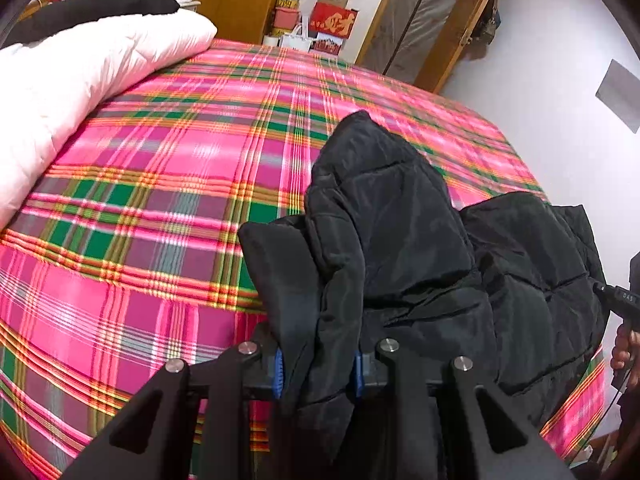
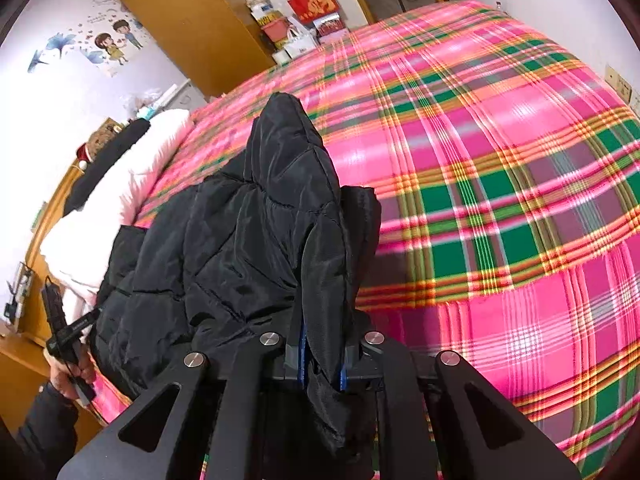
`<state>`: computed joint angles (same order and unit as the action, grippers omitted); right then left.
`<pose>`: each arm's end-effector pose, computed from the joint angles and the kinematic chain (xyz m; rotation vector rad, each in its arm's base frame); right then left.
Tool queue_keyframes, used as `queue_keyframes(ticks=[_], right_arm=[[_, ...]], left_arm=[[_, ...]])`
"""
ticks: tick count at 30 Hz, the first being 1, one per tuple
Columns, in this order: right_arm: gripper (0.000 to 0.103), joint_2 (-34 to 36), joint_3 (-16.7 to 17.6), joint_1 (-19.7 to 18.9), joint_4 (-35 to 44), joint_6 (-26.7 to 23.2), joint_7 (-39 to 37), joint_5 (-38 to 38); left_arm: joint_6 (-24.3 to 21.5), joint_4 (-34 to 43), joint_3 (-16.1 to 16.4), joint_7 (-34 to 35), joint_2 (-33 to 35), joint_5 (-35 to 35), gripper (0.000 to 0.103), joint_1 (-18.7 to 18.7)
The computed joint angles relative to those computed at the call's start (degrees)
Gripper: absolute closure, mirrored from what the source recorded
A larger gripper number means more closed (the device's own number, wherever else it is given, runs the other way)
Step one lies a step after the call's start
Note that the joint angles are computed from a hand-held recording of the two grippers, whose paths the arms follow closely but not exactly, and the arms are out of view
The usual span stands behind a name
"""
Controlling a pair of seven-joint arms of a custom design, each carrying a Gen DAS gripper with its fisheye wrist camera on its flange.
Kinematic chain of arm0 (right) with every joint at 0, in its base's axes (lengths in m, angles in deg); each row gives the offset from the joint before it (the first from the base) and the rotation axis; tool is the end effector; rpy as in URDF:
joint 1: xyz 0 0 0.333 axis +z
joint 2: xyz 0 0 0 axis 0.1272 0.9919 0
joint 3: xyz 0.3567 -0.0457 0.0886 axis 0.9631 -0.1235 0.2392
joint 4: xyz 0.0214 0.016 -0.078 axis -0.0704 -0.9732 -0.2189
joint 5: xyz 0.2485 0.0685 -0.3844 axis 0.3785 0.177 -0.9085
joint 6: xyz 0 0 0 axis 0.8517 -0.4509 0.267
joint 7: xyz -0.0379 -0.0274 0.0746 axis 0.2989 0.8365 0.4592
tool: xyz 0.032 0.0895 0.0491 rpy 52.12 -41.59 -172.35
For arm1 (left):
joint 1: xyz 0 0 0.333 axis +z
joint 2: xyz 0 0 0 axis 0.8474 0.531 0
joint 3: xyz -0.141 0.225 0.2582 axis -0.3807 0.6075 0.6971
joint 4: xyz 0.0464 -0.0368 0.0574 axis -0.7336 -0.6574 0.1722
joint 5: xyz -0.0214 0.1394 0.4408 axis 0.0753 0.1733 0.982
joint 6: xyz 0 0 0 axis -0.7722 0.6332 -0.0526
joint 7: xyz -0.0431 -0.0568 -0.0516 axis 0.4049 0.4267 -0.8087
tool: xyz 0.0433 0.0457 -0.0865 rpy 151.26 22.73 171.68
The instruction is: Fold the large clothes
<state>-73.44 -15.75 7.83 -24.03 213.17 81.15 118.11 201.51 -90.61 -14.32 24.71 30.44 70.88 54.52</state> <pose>0.6813 -0.0107 0.5654 -1.7388 1.5836 -0.0087 0.5624 -0.0313 0.5616 -2.1497 1.6283 -0.8813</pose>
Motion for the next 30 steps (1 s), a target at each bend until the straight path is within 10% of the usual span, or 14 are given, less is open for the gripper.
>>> queue_keyframes(ticks=[13, 19, 22, 30], right_arm=[[0.092, 0.8, 0.3, 1.5, 3.2, -1.5, 4.9, -5.7], [0.074, 4.5, 1.8, 1.4, 2.0, 1.4, 2.6, -3.7], [0.044, 4.9, 1.8, 0.6, 0.3, 3.5, 0.3, -0.8], [0.032, 11.9, 2.8, -2.1, 4.4, -4.3, -1.2, 3.3]], left_arm=[[-3.0, 2.4, 0.2, -0.4, -1.4, 3.2, 0.078, 1.3], [-0.6, -3.1, 1.9, -0.5, 0.4, -0.8, 0.076, 1.9], [2.7, -6.4, 2.4, 1.1, 0.4, -3.2, 0.075, 1.6], [7.5, -9.3, 3.4, 4.0, 0.2, -6.6, 0.074, 0.1]])
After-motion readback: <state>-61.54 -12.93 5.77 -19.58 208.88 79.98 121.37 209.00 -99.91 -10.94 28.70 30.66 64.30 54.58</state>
